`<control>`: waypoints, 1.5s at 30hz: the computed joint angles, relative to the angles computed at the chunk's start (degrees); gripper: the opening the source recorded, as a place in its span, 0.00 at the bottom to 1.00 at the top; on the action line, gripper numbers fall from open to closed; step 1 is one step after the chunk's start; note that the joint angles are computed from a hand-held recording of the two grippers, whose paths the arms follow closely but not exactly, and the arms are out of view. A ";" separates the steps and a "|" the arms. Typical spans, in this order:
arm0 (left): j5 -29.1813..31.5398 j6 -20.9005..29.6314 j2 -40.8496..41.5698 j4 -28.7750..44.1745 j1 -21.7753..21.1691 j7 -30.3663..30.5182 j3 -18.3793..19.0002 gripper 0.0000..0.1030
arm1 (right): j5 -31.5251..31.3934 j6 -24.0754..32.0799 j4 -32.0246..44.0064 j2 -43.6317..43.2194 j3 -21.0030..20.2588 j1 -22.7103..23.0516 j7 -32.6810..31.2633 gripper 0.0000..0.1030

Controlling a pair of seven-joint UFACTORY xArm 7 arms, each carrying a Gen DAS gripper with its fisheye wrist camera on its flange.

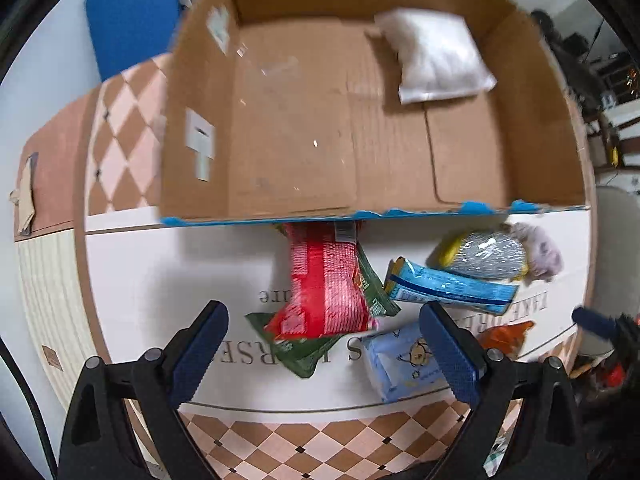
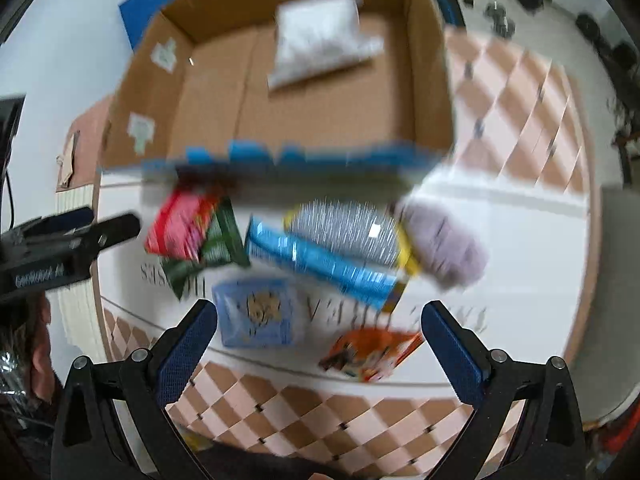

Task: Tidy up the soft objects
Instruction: 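Grasp the blue tissue pack with the right gripper while the left holds the red bag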

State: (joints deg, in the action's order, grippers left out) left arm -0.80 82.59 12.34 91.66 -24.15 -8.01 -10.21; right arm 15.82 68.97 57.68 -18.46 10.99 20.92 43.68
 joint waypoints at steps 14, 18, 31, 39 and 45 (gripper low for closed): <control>6.09 -0.17 2.69 -3.23 -2.96 -0.07 0.66 0.43 | -5.23 1.74 6.98 11.43 2.92 5.40 -14.68 1.00; 5.58 -3.04 -7.29 -11.10 -0.41 -0.87 0.98 0.43 | -10.16 4.11 11.13 14.46 3.85 6.78 -23.00 1.00; -1.52 -4.59 -32.60 -42.93 6.50 -8.48 1.00 0.43 | -25.09 12.25 25.10 33.24 6.02 16.99 -44.13 1.00; -3.80 -8.49 -37.17 -49.69 5.60 -11.29 -0.56 0.44 | -18.09 13.17 25.16 36.60 3.34 16.60 -36.88 0.69; -5.36 -10.09 -39.62 -54.54 5.68 -10.02 0.86 0.54 | 3.62 7.90 13.58 28.24 1.67 9.08 -20.34 0.68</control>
State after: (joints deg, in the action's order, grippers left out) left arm -6.16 72.50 -27.28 37.13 -18.47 -18.04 -9.35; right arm 19.45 76.87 71.26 9.78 12.66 30.00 23.34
